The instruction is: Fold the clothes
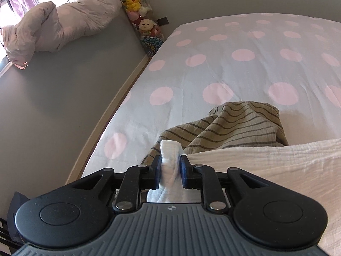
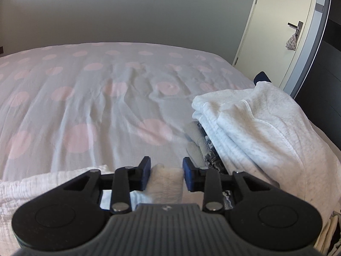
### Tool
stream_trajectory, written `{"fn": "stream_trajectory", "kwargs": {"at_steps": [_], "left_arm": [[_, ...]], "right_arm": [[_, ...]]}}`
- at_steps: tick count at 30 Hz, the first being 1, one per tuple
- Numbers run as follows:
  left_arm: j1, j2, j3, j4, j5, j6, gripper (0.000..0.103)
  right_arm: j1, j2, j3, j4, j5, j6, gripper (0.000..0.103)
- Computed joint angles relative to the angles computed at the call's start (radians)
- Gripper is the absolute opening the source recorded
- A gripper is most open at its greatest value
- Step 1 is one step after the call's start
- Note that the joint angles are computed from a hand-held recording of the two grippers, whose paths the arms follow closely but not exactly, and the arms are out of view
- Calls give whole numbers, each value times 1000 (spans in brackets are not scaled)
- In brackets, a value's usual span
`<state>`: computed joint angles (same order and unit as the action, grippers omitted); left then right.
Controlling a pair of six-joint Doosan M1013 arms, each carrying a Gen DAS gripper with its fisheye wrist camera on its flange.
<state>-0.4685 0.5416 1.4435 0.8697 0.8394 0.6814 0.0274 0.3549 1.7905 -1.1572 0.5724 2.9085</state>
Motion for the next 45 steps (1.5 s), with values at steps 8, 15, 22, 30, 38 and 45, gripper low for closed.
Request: {"fn": "stream_trajectory", "kwargs": {"at_steps": [8, 15, 22, 30, 38, 45], "left_arm": [[-23, -97, 119, 8, -24, -30, 46], [-40, -253, 294, -151, -127, 123, 48], [-36, -364, 433, -470, -205, 400, 48], [-60, -379, 537, -675, -288, 633, 49], [-60, -353, 566, -807, -313, 726, 3], [-63, -434, 591, -629, -359, 506, 0]], "right_arm": [[11, -67, 62, 30, -20, -24, 46], [50, -200, 195, 197, -112, -120, 46], [118, -319, 320, 475, -174, -212, 46], [217, -427, 430, 466, -204, -35, 56], [285, -484, 533, 229, -191, 444, 59], [299, -450, 537, 237, -169, 494, 59]]}}
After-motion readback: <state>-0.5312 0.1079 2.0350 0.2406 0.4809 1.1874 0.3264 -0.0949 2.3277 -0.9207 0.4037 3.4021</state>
